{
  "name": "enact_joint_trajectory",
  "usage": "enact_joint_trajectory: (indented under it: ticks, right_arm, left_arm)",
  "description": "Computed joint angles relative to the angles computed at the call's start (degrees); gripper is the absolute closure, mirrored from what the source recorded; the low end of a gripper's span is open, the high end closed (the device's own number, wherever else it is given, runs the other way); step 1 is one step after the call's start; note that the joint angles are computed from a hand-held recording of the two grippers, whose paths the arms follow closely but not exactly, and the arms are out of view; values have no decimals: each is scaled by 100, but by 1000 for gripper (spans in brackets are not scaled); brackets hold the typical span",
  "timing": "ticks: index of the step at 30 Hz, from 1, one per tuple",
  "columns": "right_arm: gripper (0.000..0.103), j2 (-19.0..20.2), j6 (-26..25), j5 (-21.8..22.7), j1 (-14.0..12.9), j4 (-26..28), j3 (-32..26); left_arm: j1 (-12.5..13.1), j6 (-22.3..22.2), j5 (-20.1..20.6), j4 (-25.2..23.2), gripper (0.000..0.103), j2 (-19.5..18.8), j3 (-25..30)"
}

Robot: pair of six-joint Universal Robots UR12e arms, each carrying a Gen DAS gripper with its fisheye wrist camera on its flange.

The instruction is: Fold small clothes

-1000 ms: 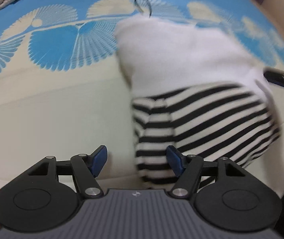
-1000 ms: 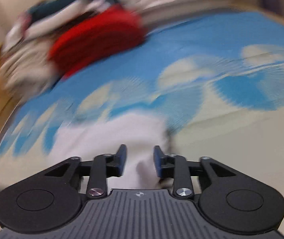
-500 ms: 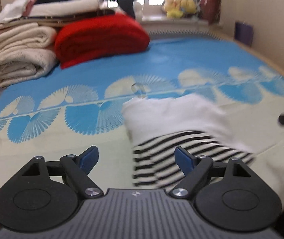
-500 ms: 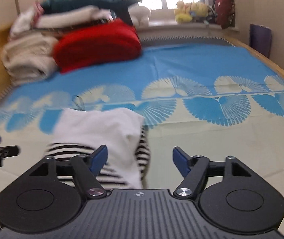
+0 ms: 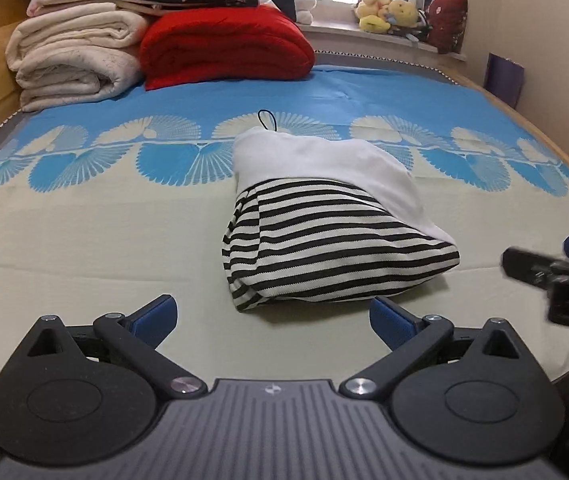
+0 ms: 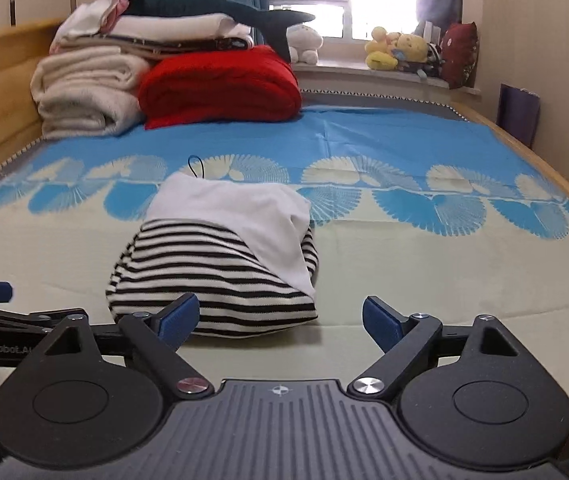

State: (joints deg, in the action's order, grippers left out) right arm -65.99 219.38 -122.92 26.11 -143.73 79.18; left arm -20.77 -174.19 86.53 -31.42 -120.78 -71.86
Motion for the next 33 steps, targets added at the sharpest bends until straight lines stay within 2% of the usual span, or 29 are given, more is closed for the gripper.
enact_joint_trajectory:
  ticks: [4,9,15,27,30,33]
  right_arm:
    - [13,64,233,192,-28,238,-112]
    - [13,156,163,251,-1,201,-220]
    - [12,222,394,271,-6,261,-324]
    - [12,258,345,278,1,336,-383]
    - [12,247,215,389,-7,251,-355]
    - [12,264,52,296,18,218,-370]
  left_arm:
    - [6,-70,-43,33,1,-13,4]
    - [32,-128,-113,32,1,-52,55]
    - [81,-322,-150,-64,1,-82,115]
    - [62,-295,-72,-27,1,-103,123]
    - [52,-316,-27,-113,1,-130,166]
    - [49,-355,-52,-124,1,-148,189]
